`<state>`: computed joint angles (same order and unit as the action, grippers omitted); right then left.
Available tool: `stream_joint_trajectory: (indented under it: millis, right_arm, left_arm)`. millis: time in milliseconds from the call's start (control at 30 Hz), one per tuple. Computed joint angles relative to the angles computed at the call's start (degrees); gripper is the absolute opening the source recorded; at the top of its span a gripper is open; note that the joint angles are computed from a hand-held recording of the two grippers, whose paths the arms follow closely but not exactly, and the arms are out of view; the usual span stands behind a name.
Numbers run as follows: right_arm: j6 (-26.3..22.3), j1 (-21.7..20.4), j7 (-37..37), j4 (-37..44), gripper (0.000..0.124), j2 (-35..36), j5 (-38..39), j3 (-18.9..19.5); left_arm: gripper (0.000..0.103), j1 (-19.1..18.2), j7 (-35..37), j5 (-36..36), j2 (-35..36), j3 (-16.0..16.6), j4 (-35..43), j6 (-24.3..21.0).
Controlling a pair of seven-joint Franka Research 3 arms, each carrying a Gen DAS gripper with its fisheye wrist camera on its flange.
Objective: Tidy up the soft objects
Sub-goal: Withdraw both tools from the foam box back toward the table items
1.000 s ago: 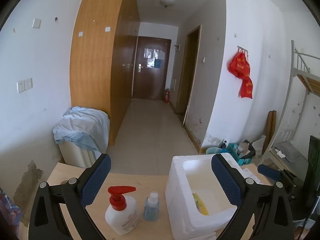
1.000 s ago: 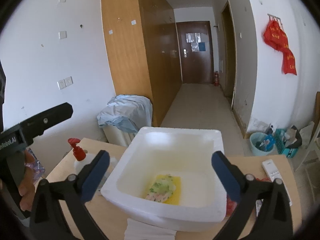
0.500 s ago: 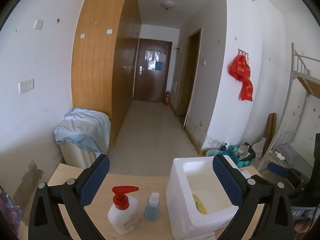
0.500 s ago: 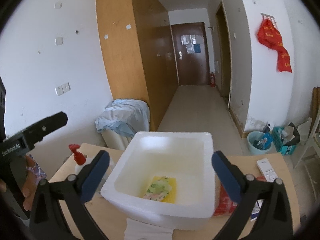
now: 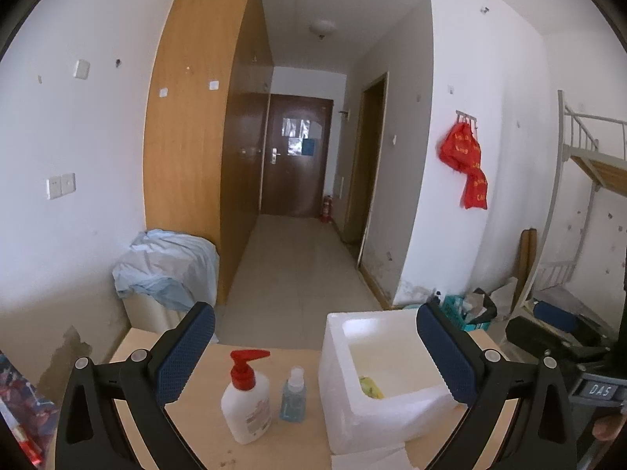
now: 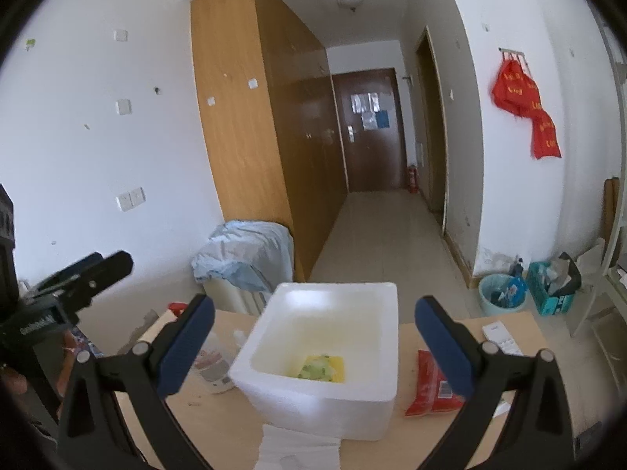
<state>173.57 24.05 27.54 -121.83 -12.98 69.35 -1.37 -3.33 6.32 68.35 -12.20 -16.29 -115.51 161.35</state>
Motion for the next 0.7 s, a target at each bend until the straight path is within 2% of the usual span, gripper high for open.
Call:
stream_joint_trajectory:
  millis: [200,300,400,700]
  right_arm:
    - [0.2,1.6,-3.7,-2.7,0.103,-3.7,3.3,-0.4]
    - [0.7,1.2,-0.6,-4.7,0.103,-5.6,-0.1,0.4]
    - [1.7,2.3,1.1,-7.0,0.103,-8.2,-2.5,0.1]
    - [6.1,9.6,3.3,-15.9,0.103,-18.3,-6.6,-3.7]
  left_arm:
    - [0.103,-1.6,7.4,-6.1,-3.8,-0.2,-2.3,-1.5]
    - [0.103,-1.4,9.0,-7.6,-6.9,-1.4,-4.1,-2.9]
    - [0.103,-1.9,12.2,-11.4,-9.9,-1.4,-6.6,-2.1]
    - [0.103,-0.5,15.6,-18.6,-21.1,-4.6,-15.4,-1.1]
